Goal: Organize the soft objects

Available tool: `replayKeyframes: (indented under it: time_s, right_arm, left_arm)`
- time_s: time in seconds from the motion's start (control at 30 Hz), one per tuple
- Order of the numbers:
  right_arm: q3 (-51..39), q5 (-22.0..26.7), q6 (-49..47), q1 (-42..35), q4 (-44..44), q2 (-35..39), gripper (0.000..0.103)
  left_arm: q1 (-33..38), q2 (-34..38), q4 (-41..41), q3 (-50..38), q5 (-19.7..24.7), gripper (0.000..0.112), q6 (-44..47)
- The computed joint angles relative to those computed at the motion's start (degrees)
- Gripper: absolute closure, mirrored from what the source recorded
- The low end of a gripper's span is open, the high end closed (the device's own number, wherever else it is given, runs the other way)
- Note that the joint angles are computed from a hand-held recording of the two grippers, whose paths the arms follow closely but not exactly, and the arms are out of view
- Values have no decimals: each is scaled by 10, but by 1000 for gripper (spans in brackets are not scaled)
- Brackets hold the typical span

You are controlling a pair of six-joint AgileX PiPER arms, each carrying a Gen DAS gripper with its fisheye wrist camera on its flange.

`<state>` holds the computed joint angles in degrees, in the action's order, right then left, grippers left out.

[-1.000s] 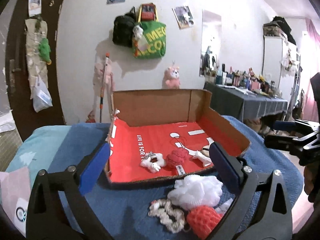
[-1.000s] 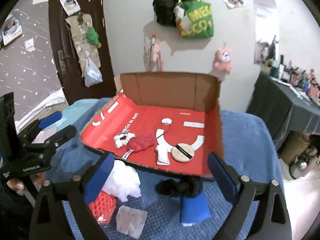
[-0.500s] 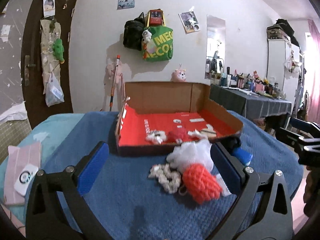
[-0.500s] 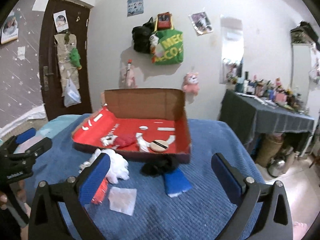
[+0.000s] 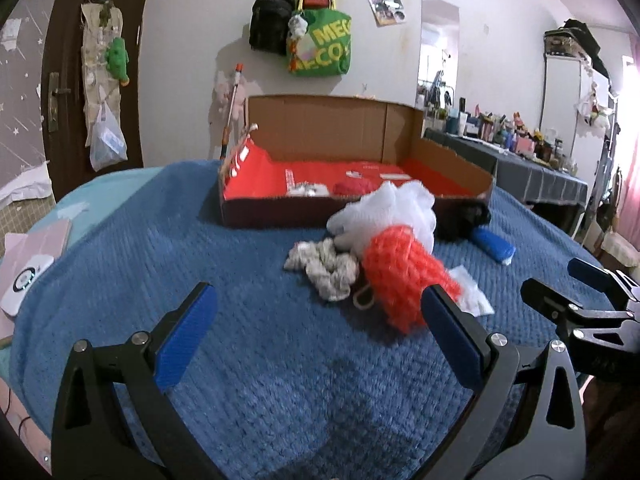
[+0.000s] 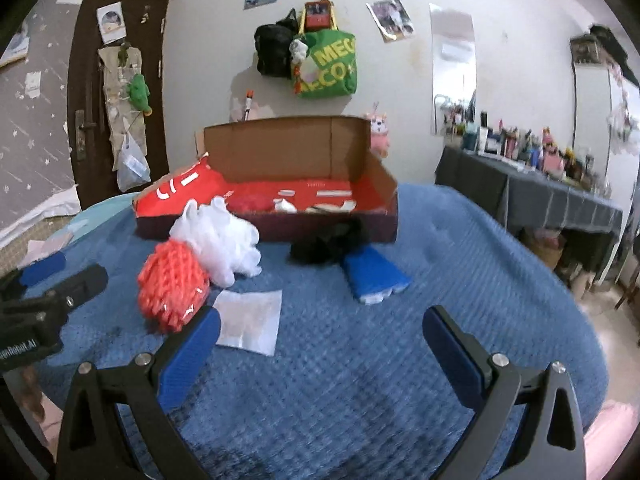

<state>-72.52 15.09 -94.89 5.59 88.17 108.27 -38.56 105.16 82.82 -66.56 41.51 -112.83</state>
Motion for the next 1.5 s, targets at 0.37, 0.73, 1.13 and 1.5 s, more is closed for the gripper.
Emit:
replayKeyframes:
  time_s: [0.37, 0.73, 1.13, 1.5]
  right_arm:
    - [-22, -8, 103, 2, -105, 25, 0]
    - [-113, 66, 352, 8, -367, 68, 0]
    - [-299, 239, 555, 25, -567, 161, 0]
    - [-395, 300, 569, 32, -585, 209, 30]
  left_arm:
    - [22, 6, -24, -2, -30, 9, 16]
    - [89, 22, -165, -60, -92, 9, 214]
    - [150, 85, -408, -182, -109, 10, 535]
    - [189, 137, -649, -268, -127, 55, 773]
